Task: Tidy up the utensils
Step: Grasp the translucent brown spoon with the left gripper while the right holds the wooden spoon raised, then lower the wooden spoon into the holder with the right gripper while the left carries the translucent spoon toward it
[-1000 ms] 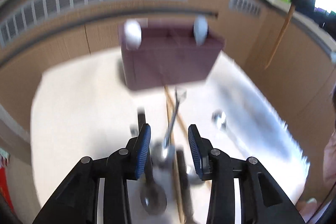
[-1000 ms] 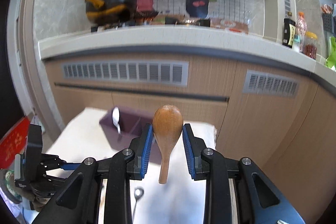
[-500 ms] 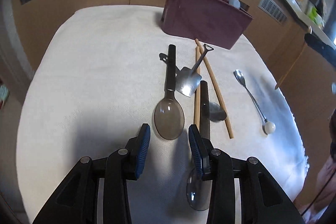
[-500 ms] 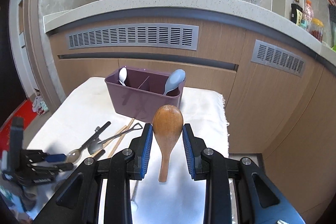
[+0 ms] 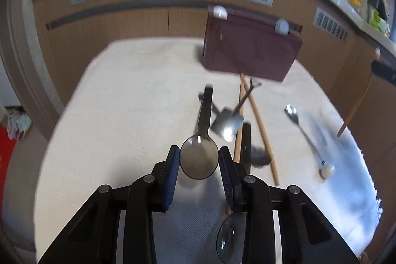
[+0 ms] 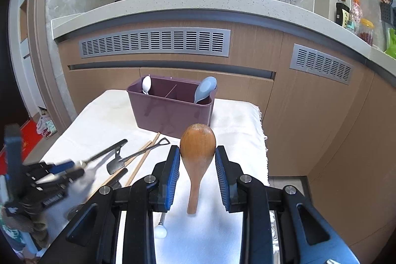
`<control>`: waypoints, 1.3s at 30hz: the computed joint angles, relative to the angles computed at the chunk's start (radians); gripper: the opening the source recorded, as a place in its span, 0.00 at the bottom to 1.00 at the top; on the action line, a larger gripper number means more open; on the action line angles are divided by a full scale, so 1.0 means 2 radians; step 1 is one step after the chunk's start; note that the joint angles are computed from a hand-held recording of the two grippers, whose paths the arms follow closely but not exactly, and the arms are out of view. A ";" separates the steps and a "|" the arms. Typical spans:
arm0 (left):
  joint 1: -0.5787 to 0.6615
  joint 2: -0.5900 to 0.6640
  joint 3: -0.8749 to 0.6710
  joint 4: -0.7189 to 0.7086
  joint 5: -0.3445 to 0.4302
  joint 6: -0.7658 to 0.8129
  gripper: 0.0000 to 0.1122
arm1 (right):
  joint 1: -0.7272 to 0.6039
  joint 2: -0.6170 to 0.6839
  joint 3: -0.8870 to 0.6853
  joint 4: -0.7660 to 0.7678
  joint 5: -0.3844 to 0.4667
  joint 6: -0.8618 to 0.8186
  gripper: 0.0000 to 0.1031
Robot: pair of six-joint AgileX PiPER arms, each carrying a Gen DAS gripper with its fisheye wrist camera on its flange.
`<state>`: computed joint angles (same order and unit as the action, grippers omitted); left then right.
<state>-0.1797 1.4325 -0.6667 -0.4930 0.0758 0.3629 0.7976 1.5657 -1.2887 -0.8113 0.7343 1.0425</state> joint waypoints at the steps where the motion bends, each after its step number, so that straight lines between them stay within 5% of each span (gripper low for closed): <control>1: -0.001 -0.017 0.001 0.017 -0.001 -0.015 0.30 | 0.002 -0.002 0.000 -0.001 0.000 0.004 0.26; 8: -0.013 -0.078 -0.028 0.199 0.016 -0.183 0.30 | 0.010 -0.007 0.000 -0.004 -0.005 0.009 0.26; 13: -0.017 -0.075 -0.057 0.256 0.036 -0.237 0.30 | 0.012 -0.008 0.001 -0.002 -0.001 0.008 0.26; 28: -0.038 -0.102 -0.082 0.318 0.063 -0.286 0.30 | 0.027 -0.011 -0.017 -0.018 0.017 0.013 0.26; 39: -0.069 -0.105 -0.213 0.384 0.107 -0.306 0.30 | 0.029 0.018 -0.137 -0.055 0.056 -0.035 0.26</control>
<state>-0.3170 1.2218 -1.0921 0.2747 0.2902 -0.2489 0.8561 1.6024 -1.5627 -0.9212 0.8465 0.9727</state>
